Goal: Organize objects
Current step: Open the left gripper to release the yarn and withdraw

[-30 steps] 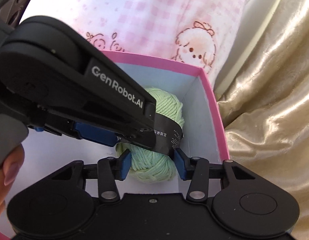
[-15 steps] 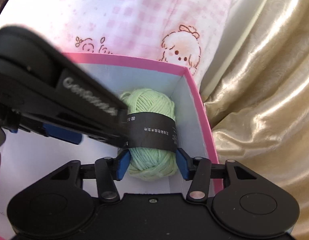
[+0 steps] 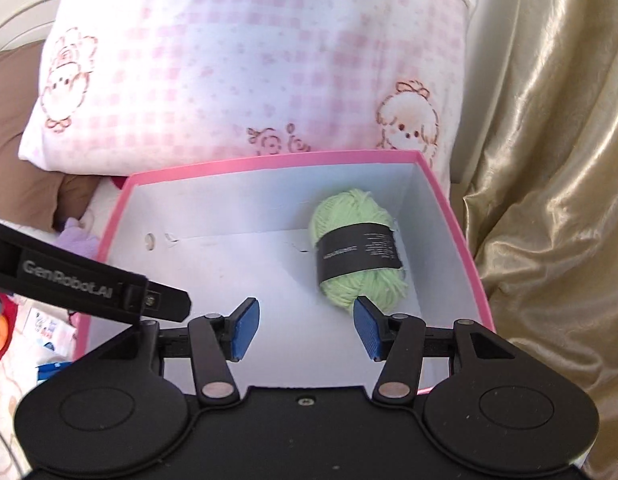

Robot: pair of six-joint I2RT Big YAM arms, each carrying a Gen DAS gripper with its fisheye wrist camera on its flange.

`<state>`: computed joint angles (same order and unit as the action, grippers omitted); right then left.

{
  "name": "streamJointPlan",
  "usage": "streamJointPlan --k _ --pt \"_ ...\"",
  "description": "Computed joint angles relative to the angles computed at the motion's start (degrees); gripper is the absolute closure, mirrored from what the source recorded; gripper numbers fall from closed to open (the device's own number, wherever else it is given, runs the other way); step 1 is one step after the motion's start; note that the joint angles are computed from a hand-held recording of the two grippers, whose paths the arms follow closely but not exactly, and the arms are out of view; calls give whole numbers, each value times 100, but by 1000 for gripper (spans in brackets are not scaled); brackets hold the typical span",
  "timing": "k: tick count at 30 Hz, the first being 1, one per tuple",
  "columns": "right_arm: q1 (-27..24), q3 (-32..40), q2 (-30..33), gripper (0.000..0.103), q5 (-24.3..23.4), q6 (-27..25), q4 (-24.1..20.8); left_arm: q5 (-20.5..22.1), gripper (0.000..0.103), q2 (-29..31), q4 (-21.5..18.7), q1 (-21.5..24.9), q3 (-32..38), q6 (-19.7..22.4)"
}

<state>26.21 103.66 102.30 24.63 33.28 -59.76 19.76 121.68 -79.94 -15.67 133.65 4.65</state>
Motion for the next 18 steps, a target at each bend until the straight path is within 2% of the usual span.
streamJointPlan --k 3,7,11,18 --pt "91 52 -18 46 -51 162 -74 -76 30 -391 25 138 -432 199" --pt "336 278 -56 45 60 359 -488 -154 30 -872 62 341 -958 566" --pt "558 533 -109 37 67 512 -887 -89 27 -1271 39 572 -1352 881" --pt "944 1288 58 36 83 359 -1586 26 24 -1605 -341 938 -1695 1248"
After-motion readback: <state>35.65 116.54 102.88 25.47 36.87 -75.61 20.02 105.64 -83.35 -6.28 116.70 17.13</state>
